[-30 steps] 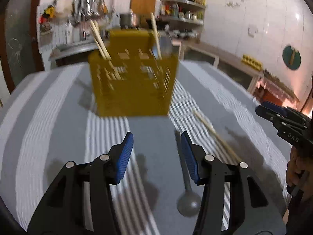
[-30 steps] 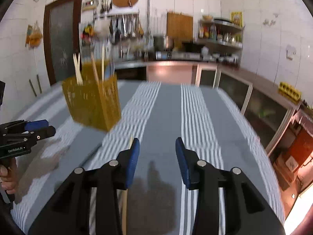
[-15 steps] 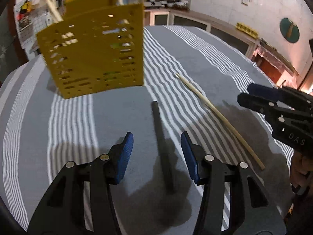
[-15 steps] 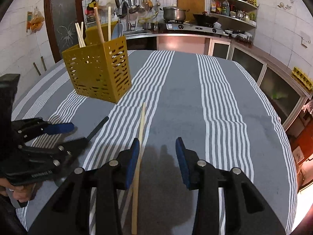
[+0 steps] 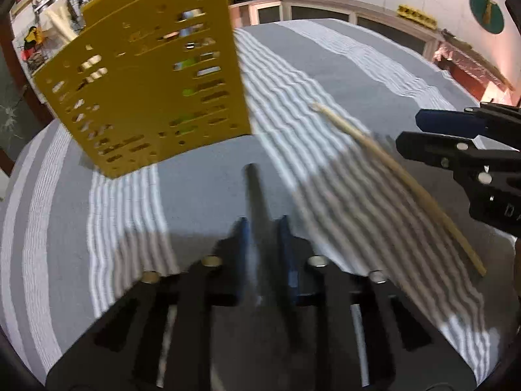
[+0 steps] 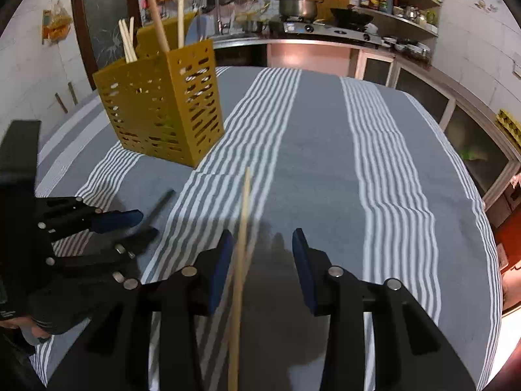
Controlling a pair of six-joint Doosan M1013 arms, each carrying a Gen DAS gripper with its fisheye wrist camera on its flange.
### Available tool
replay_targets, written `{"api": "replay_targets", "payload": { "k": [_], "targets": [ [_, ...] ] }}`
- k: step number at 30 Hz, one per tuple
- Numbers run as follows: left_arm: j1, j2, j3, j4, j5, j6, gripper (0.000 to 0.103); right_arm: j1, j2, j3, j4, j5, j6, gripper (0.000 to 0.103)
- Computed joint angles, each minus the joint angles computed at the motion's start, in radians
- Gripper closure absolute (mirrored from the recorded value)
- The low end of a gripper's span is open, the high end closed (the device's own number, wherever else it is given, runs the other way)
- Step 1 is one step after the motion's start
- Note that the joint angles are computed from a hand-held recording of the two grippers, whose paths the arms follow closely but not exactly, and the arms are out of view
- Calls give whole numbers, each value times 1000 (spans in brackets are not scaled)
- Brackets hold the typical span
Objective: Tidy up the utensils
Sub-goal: 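Grasp the metal spoon with the left tool while the right tool grasps a chopstick, then lift the spoon and chopstick upright and carry them over the yellow holder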
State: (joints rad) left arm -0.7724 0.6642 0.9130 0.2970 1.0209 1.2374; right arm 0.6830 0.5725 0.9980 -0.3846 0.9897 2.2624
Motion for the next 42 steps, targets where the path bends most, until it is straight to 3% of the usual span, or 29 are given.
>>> {"api": "replay_targets", "payload": {
  "k": [7, 10, 12, 14, 18, 23, 25, 27, 31, 37, 42],
  "targets": [
    [23, -7, 10, -31, -9, 4, 92, -1, 71, -100, 75, 107, -99, 67],
    [19, -1, 4, -16, -7, 4, 93, 3, 90, -128, 73, 150, -122, 76],
    [20, 0, 4, -14, -6, 7, 94, 4, 95, -137, 56, 164, -105, 94],
    [25, 3, -4, -30, -2, 16, 94, 4, 94, -137, 49, 165, -93, 98],
    [34, -7, 7, -65, -26, 24, 94, 0, 68, -98, 51, 112, -45, 98],
    [50, -90, 123, -97, -194, -4, 94, -3, -7, 13, 13, -72, 82, 97],
    [54, -118, 159, -100, -244, -12, 94, 11, -50, 73, -89, -165, 189, 97],
    [58, -159, 212, -84, -322, -50, 94, 31, -73, 99, -206, -179, 294, 97],
    [57, -227, 293, -14, -426, -139, 94, 53, -120, 152, -337, -280, 404, 97],
    [56, -268, 332, 46, -486, -201, 94, 86, -149, 177, -496, -344, 522, 97],
    [51, -283, 343, 82, -502, -232, 94, 101, -148, 172, -577, -341, 559, 97]
  ]
}}
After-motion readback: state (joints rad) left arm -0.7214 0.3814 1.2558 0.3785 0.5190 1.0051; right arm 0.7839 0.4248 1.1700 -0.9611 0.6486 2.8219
